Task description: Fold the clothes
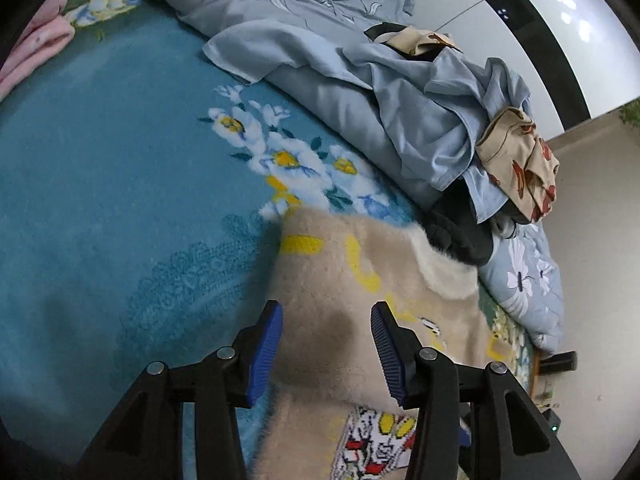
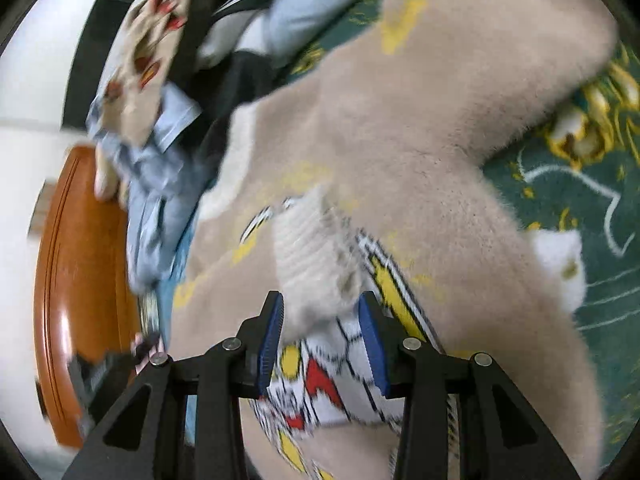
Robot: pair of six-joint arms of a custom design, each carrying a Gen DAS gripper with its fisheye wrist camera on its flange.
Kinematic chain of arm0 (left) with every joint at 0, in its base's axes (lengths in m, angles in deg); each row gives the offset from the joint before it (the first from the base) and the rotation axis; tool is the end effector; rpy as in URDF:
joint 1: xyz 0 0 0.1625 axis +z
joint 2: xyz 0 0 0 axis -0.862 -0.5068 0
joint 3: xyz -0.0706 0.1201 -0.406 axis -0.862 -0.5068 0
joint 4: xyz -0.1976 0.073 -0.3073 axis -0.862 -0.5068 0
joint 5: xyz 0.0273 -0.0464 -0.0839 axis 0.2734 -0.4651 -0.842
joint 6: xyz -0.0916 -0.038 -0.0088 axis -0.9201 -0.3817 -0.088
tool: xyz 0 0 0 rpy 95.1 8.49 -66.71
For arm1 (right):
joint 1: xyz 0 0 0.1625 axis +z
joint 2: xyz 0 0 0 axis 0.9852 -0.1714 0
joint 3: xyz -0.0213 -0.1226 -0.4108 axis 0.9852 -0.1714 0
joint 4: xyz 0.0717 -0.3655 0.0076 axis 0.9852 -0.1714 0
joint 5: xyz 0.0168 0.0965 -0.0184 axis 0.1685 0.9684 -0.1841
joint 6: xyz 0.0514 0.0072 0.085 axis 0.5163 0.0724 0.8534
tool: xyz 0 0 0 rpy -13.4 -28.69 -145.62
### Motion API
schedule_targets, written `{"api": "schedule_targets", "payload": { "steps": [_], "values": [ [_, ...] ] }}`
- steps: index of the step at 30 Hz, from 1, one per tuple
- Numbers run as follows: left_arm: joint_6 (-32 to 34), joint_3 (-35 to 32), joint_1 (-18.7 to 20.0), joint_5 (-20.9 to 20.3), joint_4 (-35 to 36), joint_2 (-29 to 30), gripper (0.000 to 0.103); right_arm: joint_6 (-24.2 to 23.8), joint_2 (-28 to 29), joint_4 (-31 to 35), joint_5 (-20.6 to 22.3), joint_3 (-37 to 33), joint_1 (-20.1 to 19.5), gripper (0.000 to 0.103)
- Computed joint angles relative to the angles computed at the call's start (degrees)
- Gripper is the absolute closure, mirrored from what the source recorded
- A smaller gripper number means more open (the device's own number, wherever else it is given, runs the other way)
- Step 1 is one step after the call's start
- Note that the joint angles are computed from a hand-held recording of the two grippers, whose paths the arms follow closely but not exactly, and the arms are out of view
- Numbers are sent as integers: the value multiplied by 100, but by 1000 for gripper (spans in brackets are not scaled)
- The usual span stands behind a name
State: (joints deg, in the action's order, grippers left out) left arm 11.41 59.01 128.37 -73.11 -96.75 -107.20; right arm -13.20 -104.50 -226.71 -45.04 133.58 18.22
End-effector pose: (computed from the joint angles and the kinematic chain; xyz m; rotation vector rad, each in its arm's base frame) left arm -0.1274 -0.8199 0.2875 -0.3284 2.7738 -0.7752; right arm 0.2232 -0.7833 0.1860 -0.6610 -2.8690 0.8294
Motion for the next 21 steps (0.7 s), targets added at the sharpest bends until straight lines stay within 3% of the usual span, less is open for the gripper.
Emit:
{"api": "schedule_targets", "payload": {
  "steps": [3, 5, 6, 11, 17, 19, 21],
  "values": [
    [54, -41, 24, -87, 148, 15, 53, 262, 150, -187, 31, -134, -3, 63],
    [50, -28, 33, -112, 123, 8, 53, 281, 269, -124, 24, -337, 17, 76],
    [43, -31, 44, -142, 96, 6, 53, 181, 316, -20, -49, -467, 51, 93],
    [99, 70, 92, -411, -293, -54, 53, -783, 508, 387, -382, -1144, 227, 94],
    [859, 109, 47, -1202, -748, -35, 53, -2102, 541, 103, -1350, -1618, 447, 94],
    [1213, 45, 19, -1520, -734, 15, 53, -2216, 543, 238, -1590, -1703, 433, 94],
    [1556, -139, -46, -1555, -378, 124, 53, -2153, 536, 486, -1688, -1709, 368, 94]
  ]
}}
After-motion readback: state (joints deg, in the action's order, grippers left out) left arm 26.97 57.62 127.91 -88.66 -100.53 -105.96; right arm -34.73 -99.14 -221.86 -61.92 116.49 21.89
